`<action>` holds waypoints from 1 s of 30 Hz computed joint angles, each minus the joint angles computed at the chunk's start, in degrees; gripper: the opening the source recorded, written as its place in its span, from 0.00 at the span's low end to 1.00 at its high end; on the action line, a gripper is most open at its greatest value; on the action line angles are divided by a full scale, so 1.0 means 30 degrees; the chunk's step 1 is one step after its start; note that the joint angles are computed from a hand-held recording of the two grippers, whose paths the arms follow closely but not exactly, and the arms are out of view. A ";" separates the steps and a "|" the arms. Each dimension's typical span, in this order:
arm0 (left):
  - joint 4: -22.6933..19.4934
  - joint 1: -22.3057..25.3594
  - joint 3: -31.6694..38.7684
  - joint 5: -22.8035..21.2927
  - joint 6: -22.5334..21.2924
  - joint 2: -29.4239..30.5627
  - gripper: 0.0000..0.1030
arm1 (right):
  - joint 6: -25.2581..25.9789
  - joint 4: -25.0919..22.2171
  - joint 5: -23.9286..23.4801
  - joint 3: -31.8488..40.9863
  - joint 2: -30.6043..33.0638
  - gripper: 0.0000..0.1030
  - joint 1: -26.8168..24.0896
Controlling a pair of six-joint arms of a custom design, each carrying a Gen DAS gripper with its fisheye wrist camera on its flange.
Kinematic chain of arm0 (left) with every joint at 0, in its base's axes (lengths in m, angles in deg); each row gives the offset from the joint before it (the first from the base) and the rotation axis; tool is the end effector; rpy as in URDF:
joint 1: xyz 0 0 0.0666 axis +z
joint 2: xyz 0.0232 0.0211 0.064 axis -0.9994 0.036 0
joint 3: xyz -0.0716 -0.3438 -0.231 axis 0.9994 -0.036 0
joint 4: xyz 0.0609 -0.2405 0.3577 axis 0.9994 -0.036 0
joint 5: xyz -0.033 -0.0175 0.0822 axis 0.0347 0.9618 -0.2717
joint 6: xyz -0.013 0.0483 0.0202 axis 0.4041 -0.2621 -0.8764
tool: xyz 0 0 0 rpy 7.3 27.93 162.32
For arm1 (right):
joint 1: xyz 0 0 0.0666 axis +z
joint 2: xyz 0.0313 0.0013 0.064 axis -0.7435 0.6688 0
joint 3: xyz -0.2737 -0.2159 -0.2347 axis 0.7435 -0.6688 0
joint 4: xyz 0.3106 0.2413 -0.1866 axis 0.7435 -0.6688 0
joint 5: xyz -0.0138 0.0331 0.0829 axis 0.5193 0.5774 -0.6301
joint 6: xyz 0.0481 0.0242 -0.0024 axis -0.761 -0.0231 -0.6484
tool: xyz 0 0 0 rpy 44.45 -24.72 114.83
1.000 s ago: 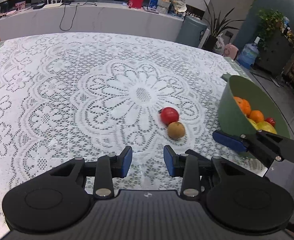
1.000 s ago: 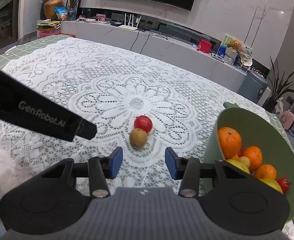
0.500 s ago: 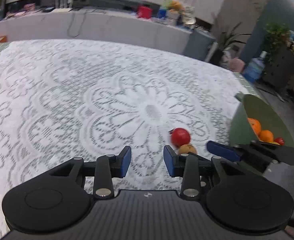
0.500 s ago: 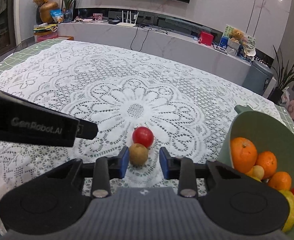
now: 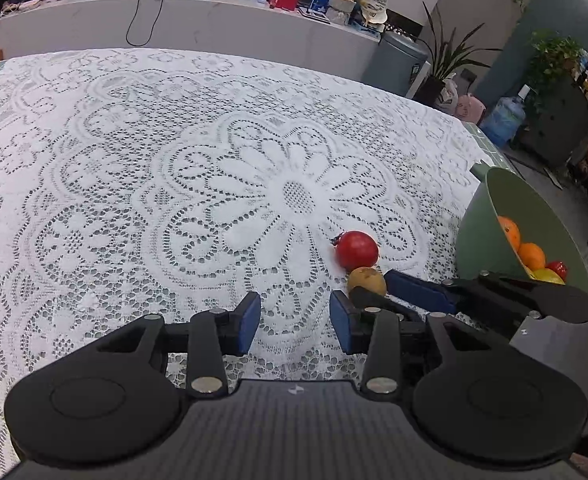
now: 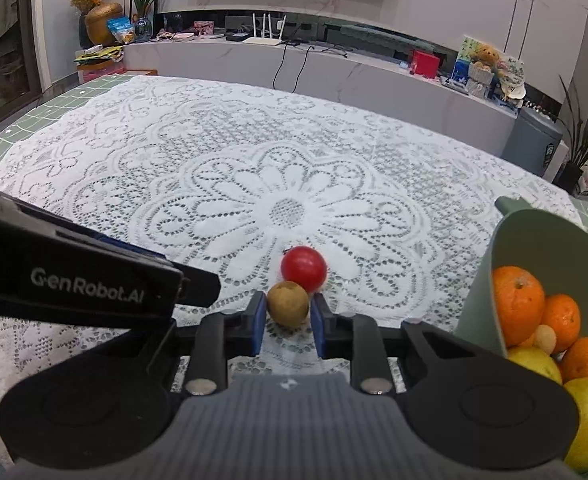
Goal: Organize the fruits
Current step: 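Grasp the last brown fruit with the right tool while the left tool grasps the last red fruit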
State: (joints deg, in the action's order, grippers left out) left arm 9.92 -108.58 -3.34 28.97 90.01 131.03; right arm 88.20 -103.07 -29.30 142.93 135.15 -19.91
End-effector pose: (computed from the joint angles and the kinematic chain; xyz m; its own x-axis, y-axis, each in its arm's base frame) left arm 0.5295 -0.2029 0.3792 -0.8141 -0.0729 -0.5762 0.1167 0.9513 -0.2852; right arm 0.5191 0.2740 0.3301 -0.6237 -0.3140 -0.7158 -0.4146 0.9092 -0.0376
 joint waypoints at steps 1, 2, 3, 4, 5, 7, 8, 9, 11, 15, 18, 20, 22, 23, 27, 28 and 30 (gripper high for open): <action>-0.0031 0.0018 0.0015 0.0039 0.0008 0.0009 0.45 | -0.0058 0.0057 -0.0030 -0.0047 -0.0019 0.20 -0.0012; -0.0064 0.0031 0.0021 0.0012 -0.0014 0.0010 0.45 | -0.0052 0.0081 -0.0027 -0.0046 -0.0012 0.19 -0.0009; -0.0195 0.0017 0.0097 -0.0126 -0.0044 0.0046 0.45 | -0.0052 0.0112 -0.0003 -0.0049 -0.0004 0.19 0.0017; -0.0416 0.0002 0.0221 -0.0297 -0.0087 0.0115 0.45 | -0.0017 0.0114 -0.0013 -0.0066 -0.0022 0.19 0.0001; -0.0504 0.0007 0.0271 -0.0310 -0.0118 0.0139 0.45 | 0.0022 0.0102 -0.0040 -0.0075 -0.0031 0.19 0.0001; -0.0467 0.0056 0.0254 -0.0100 0.0003 0.0114 0.45 | 0.0061 0.0130 -0.0093 -0.0137 -0.0081 0.19 -0.0025; -0.0523 0.0054 0.0280 -0.0111 0.0067 0.0119 0.45 | 0.0065 0.0138 -0.0086 -0.0167 -0.0120 0.19 -0.0035; -0.0552 0.0046 0.0301 -0.0117 0.0053 0.0124 0.45 | 0.0073 0.0154 -0.0066 -0.0205 -0.0182 0.19 -0.0053; -0.0440 0.0040 0.0259 -0.0135 0.0031 0.0078 0.45 | 0.0140 0.0254 0.0058 -0.0305 -0.0341 0.19 -0.0053; -0.0455 -0.0042 0.0388 -0.0393 -0.0100 0.0109 0.45 | 0.0714 0.0688 0.0722 -0.0592 -0.0846 0.19 0.0027; -0.0334 -0.0145 0.0544 -0.0562 -0.0385 0.0136 0.45 | 0.0637 0.0666 0.0850 -0.0636 -0.1201 0.19 -0.0110; -0.0123 -0.0183 0.0666 -0.0418 -0.0648 0.0152 0.45 | 0.0613 0.0627 0.1061 -0.0706 -0.1444 0.19 -0.0212; 0.0127 -0.0257 0.0808 -0.0471 -0.0924 0.0190 0.45 | 0.0654 0.0636 0.1299 -0.0771 -0.1722 0.19 -0.0336; 0.0246 -0.0295 0.0879 -0.0517 -0.1053 0.0221 0.45 | 0.0602 0.0702 0.1383 -0.0855 -0.1898 0.19 -0.0415; 0.0628 -0.0416 0.1187 -0.0455 -0.1573 0.0428 0.45 | -0.0241 0.0837 0.1259 -0.1069 -0.2708 0.19 -0.0937; 0.0663 -0.0407 0.1287 -0.0211 -0.1643 0.0517 0.45 | -0.0362 0.0936 0.1371 -0.1135 -0.2891 0.19 -0.1046; 0.0633 -0.0423 0.1475 0.0186 -0.1784 0.0691 0.45 | -0.0605 0.1066 0.1535 -0.1231 -0.3244 0.19 -0.1309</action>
